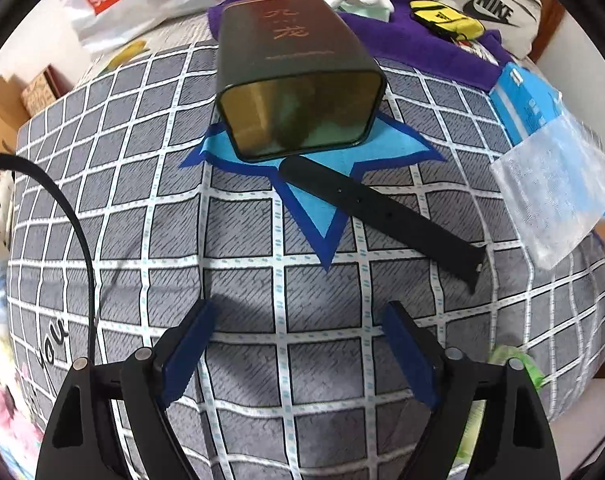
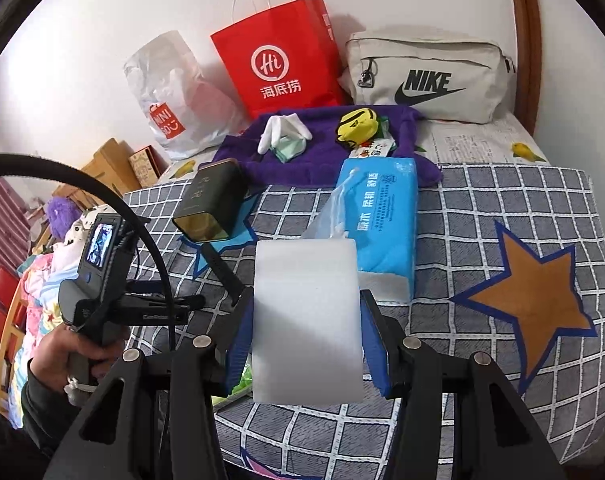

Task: Organize soft objects
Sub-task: 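Lift the white foam block with the right gripper, then grasp the black watch strap with left while right holds the foam block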

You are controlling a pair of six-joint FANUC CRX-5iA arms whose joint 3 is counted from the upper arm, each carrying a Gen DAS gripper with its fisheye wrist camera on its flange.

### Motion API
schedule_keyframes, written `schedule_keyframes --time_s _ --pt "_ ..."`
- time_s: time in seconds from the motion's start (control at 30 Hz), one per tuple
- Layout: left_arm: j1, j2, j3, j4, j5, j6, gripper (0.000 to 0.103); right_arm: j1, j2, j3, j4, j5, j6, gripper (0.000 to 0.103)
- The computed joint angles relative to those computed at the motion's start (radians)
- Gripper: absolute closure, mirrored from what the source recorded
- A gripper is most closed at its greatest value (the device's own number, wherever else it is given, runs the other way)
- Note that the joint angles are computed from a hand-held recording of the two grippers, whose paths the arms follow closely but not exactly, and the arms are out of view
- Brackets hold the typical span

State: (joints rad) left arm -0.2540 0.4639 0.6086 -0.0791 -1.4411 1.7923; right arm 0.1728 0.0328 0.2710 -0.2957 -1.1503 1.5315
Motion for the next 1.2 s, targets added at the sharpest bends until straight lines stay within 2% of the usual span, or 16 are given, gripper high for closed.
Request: schedule_keyframes --time_s 0.1,0.17,0.23,0.3,0.37,0.43,0.53,0.67,0.83,1.03,1.07,1.1,1.17,1.2 --pt "0.006 -0.005 -0.002 0.055 0.050 0.018 0.018 -0.001 0.000 0.001 -0.013 -0.007 0.010 0.054" --pt "-0.005 0.023 0.041 0.063 0.071 0.048 0.018 -0.001 -0.002 -0.001 -0.016 -0.008 0.014 0.054" --pt "-0.033 0.092 0.142 0.042 0.024 0.110 0.018 -0.002 -0.005 -0.004 -0.015 -0.009 0.014 0.054" --pt "-0.047 0.158 0.226 0.057 -0.028 0.152 0.011 -0.003 -0.008 -0.008 -0.010 -0.007 0.007 0.054" --pt "-0.075 0.197 0.287 -0.006 -0.060 0.181 0.006 -0.007 -0.008 -0.010 -0.011 -0.007 0.003 0.054" --pt "-0.110 0.215 0.323 -0.081 -0.085 0.163 0.004 -0.010 -0.005 -0.009 -0.010 -0.008 0.000 0.054" --pt "-0.099 0.142 0.197 -0.063 0.006 0.120 0.002 -0.017 -0.004 -0.012 -0.017 -0.009 0.004 0.054" --pt "-0.072 0.023 0.027 -0.061 0.048 0.085 0.000 -0.024 -0.008 -0.021 -0.026 -0.002 0.008 0.054" --pt "-0.034 -0.054 -0.086 -0.030 0.044 0.052 0.000 -0.028 -0.003 -0.024 -0.035 -0.007 0.014 0.054" --pt "0.020 -0.128 -0.195 0.028 0.121 -0.008 0.006 -0.022 0.000 -0.024 -0.037 -0.008 0.019 0.054" --pt "0.023 -0.134 -0.200 0.030 0.129 -0.007 0.010 -0.021 0.002 -0.023 -0.037 -0.010 0.020 0.054" --pt "0.027 -0.114 -0.170 0.030 0.130 -0.010 0.020 -0.020 0.005 -0.022 -0.038 -0.012 0.022 0.054" --pt "0.025 -0.089 -0.139 0.008 0.154 -0.018 0.031 -0.020 0.008 -0.019 -0.041 -0.015 0.026 0.054" --pt "0.025 -0.087 -0.130 0.002 0.159 -0.028 0.041 -0.019 0.012 -0.017 -0.042 -0.018 0.026 0.054"
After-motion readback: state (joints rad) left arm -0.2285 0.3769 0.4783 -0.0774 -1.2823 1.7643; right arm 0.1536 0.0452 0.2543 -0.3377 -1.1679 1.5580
